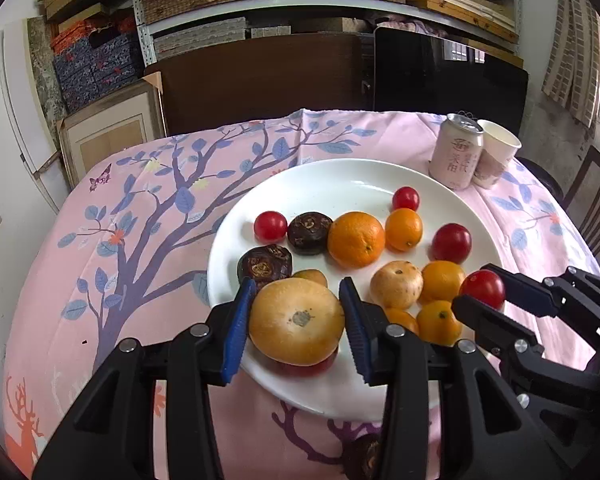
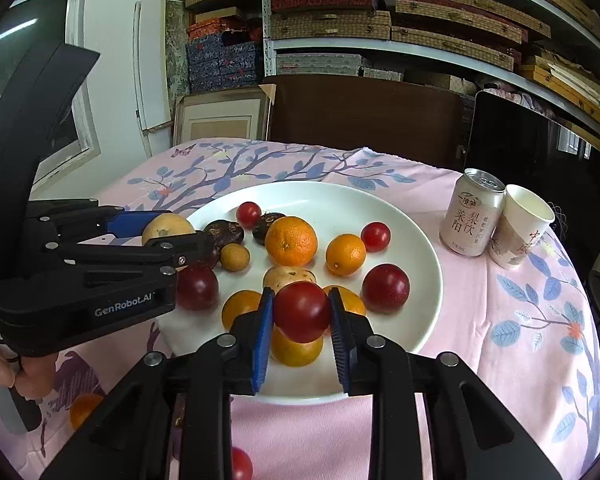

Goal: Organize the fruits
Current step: 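Lower the grapefruit and plum onto the plate and open both tools, then withdraw both open tools from the plate toward the fruit pile, then grasp an orange with the left tool while the right grasps a red plum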

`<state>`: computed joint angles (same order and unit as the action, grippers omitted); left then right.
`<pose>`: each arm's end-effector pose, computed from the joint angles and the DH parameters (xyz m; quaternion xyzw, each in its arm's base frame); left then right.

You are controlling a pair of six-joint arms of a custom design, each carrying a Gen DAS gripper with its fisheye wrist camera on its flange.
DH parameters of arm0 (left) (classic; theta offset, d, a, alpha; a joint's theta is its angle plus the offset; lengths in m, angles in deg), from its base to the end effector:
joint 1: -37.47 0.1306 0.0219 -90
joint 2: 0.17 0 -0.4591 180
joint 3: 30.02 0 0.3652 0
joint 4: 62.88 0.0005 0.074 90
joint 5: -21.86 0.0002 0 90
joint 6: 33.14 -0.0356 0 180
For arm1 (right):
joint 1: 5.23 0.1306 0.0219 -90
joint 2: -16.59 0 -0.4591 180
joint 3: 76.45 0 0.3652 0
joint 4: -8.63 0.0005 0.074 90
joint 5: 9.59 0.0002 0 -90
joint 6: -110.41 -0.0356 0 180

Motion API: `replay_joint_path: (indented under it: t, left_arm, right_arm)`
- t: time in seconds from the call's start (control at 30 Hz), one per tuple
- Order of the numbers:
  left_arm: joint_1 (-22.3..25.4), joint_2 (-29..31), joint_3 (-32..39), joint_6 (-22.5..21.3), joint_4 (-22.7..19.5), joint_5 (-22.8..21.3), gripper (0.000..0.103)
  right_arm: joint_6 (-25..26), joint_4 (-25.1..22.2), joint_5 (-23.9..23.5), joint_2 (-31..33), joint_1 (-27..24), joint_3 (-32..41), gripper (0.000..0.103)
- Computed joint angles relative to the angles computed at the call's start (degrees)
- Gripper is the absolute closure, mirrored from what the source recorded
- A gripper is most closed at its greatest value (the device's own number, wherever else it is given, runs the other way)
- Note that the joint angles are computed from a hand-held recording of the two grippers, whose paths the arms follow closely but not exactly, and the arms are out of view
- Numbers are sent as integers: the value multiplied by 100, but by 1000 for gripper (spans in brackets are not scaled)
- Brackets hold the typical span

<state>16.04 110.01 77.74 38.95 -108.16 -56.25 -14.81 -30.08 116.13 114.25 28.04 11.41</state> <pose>0.5726 -0.2332 0.4655 0.3474 0.8609 -0.1076 0.3557 0.4389 0.2625 0.4462 0.1238 0.8881 -0.0474 0.4401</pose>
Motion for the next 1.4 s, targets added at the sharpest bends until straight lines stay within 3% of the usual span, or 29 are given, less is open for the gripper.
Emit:
replay_joint_path:
  t: [0.03,0.07,0.1,0.13,0.2,0.57,0.87,1.17,1.27,1.33,1.4]
  left_arm:
    - [-5,71,91,69,-37,-3,59]
    - [-11,130,171,148,-72,-46,53]
    - [-6,136,172,216,-12,-54,35]
    - [5,83,77,296,192,-77,28]
    - [35,-71,-171,360,640,-28,22]
    - [319,-669,-744,61,518,432,16]
    - [677,-1258,-1639,-294,374,863,16]
    - [755,-1567,-2382,-942,329,811,16]
    - [708,-1580,-2543,-1140,379,720,30]
    - [659,-1516,-2538,-1281,228,690,51]
    - [633,-1470,-2534,-1332,178,704,59]
  right_arm:
    - [52,81,28,21,-35,-7,70]
    - [117,161,25,38,-54,-11,47]
    - [156,196,84,61,-67,-2,37]
    - [152,225,249,68,-46,-9,33]
    - [127,255,190,46,-50,-33,34]
    - [-1068,-63,49,-472,187,-483,33]
    - [-2085,-421,351,-736,766,-780,33]
    - [-2611,-647,383,-761,1118,-891,33]
    - [-2702,-643,369,-762,1176,-932,33]
    - [-2743,-641,356,-763,1202,-948,33]
    - [-2718,-653,305,-743,1210,-936,33]
